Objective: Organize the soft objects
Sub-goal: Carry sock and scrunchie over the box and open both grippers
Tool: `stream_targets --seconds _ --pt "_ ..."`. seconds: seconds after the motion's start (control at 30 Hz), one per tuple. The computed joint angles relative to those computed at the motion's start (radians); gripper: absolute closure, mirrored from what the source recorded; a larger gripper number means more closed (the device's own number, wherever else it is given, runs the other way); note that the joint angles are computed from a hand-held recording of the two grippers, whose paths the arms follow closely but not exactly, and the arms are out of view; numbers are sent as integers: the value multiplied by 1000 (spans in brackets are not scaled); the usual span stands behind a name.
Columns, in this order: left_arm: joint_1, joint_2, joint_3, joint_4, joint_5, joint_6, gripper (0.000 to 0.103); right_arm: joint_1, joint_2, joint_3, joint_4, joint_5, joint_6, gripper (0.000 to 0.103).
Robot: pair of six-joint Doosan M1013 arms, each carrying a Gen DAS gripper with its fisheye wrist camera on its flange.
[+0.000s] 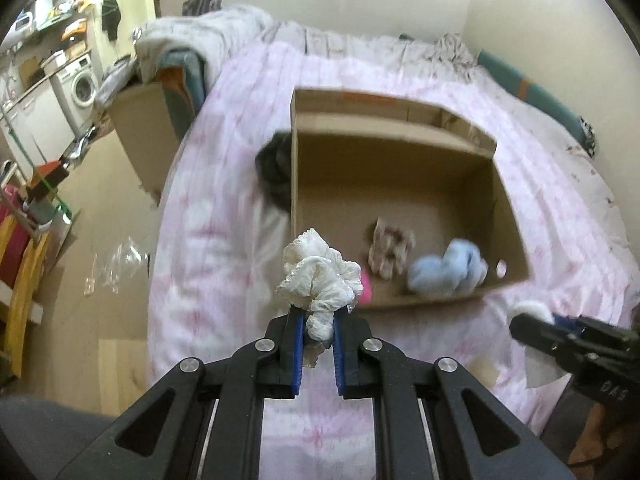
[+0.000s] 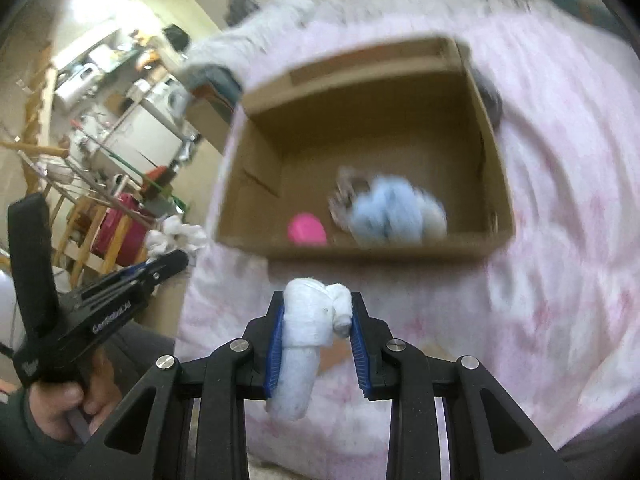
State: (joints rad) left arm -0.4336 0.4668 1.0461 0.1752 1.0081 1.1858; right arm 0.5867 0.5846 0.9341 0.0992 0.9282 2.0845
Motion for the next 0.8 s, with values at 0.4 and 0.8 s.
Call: stream_targets --seconds 0.4,0.8 --pt "13 136 -225 -7 20 100 92 -28 131 -258 -78 132 3 71" --pt "9 207 -261 15 30 113 92 -49 221 -365 -57 104 -40 71"
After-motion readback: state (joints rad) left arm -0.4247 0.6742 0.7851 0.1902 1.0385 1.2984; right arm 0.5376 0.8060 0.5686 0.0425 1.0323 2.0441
